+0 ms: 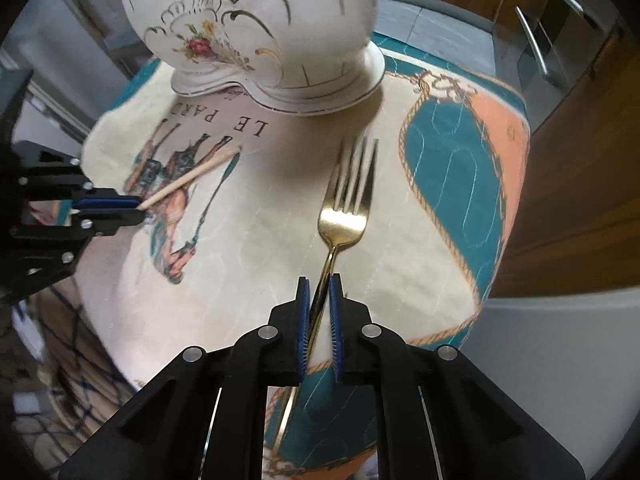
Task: Organize utensils
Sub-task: 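Lift and carry the chopstick and gold fork up over the ceramic pot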
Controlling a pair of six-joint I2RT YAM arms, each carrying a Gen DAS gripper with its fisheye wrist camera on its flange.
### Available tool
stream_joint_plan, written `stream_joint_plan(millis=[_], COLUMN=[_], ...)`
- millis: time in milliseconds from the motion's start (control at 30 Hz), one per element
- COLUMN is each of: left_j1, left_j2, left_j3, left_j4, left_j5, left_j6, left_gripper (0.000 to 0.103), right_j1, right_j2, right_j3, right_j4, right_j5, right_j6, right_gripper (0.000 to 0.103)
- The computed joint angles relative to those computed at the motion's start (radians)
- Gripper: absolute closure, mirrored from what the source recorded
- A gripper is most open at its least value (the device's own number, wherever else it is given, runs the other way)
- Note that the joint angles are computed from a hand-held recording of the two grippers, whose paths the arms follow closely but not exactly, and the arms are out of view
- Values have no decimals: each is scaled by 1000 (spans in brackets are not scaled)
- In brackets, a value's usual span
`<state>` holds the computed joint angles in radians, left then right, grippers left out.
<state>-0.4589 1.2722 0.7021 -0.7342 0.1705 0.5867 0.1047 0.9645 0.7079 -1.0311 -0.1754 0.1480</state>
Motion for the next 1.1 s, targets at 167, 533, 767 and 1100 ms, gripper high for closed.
stream_joint_plan(millis=[167,533,767,1100], left_j1=[27,317,373,455], left_j2=[-122,-409,-470,-457], left_j3=[-60,-25,-46,-94], left_j4=[1,-158,8,281], left_j5=[44,471,597,715], left_j6=[42,191,19,-209], left_gripper=[98,97,97,97], right_j1=[-146,0,169,304], right_j2=[-150,-417,-560,-671], right_j3=[-101,-164,-159,-149], right_j4=[4,14,85,205], right_j5=[-158,-101,22,242], right_j6=[-62,89,271,389], right_gripper=[96,96,96,96])
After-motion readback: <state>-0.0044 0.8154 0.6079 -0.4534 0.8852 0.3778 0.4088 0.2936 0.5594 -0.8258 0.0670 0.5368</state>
